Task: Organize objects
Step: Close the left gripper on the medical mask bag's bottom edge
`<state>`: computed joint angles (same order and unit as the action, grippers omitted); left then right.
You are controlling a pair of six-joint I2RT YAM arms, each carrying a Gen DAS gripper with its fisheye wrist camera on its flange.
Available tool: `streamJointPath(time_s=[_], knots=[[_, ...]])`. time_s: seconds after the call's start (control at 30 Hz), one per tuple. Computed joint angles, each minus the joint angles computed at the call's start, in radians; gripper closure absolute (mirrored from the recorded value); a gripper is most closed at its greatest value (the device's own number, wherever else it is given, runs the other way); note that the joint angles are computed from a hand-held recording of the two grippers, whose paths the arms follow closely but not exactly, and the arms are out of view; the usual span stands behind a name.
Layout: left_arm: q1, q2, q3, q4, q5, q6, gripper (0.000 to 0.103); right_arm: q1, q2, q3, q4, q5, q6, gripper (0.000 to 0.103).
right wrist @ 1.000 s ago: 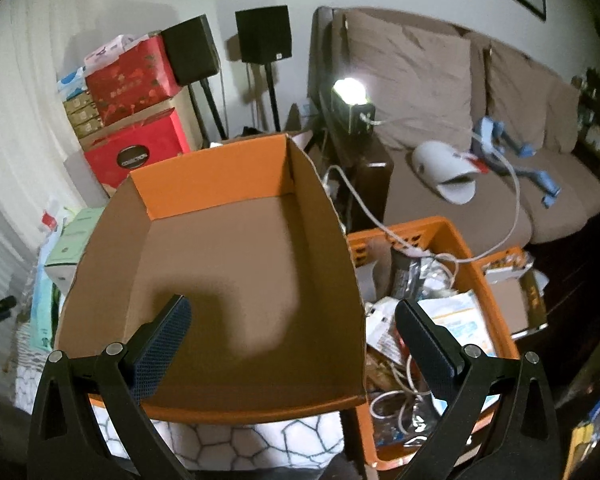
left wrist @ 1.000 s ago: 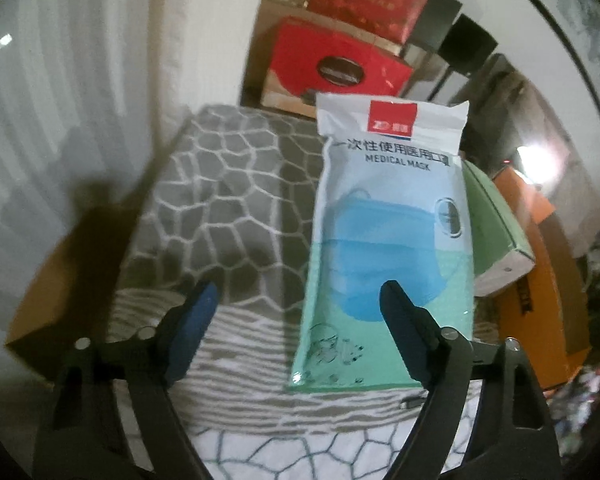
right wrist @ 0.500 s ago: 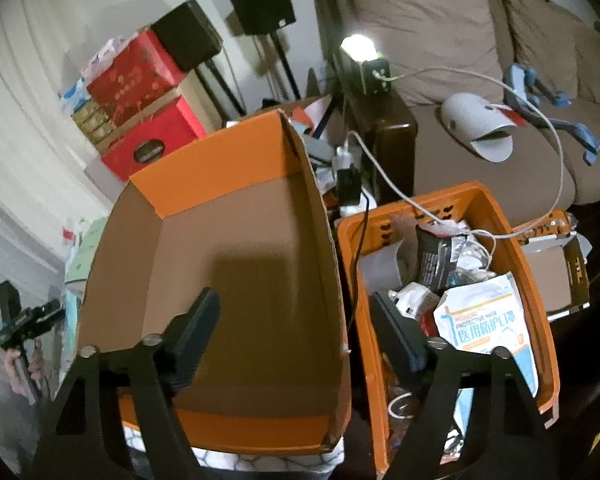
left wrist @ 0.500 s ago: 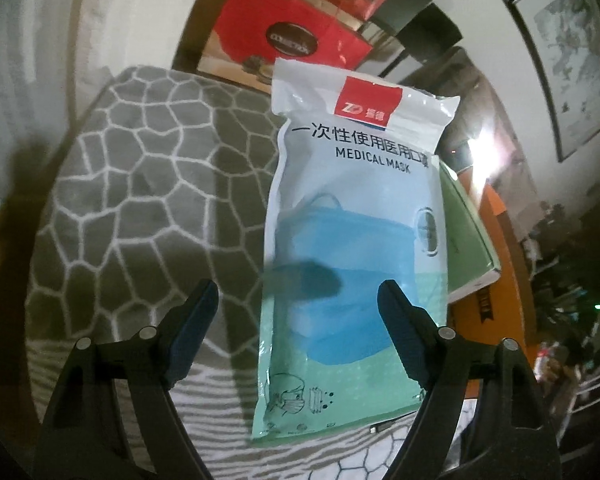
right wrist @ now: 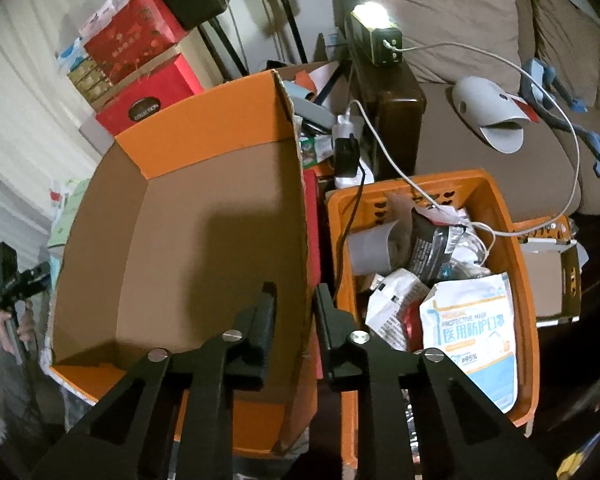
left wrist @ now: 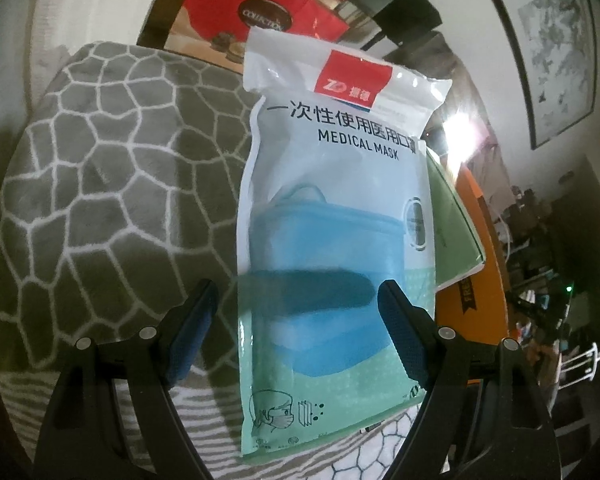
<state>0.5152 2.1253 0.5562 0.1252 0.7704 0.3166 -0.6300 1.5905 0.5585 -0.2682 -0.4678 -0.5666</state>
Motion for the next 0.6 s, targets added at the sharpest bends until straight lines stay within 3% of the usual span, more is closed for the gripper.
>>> streamJointPath(time_s=[0.13,0.43,0.5,0.57,0.6], knots=[[-0.018,0.001,0.023,-0.036,0.008,0.01,0.024,0.008,0.013,0.001,0.011,0.013,-0.008,0.09],[0.004,0.107,0.166,-0.282,0.12,0.177,0.027,-0.005,0.052,0.027,-0.008,-0.009,-0.001,0.089],[0.011,0.133,0.2,-0.327,0.141,0.194,0.035,-0.004,0.054,0.025,-0.006,-0.012,0.004,0.088],[0.011,0.168,0.246,-0.372,0.144,0.201,0.059,-0.004,0.055,0.025,-0.005,-0.013,0.007,0.087],[0.013,0.181,0.262,-0.391,0.148,0.21,0.059,-0.004,0.054,0.024,-0.002,-0.012,0.008,0.087]])
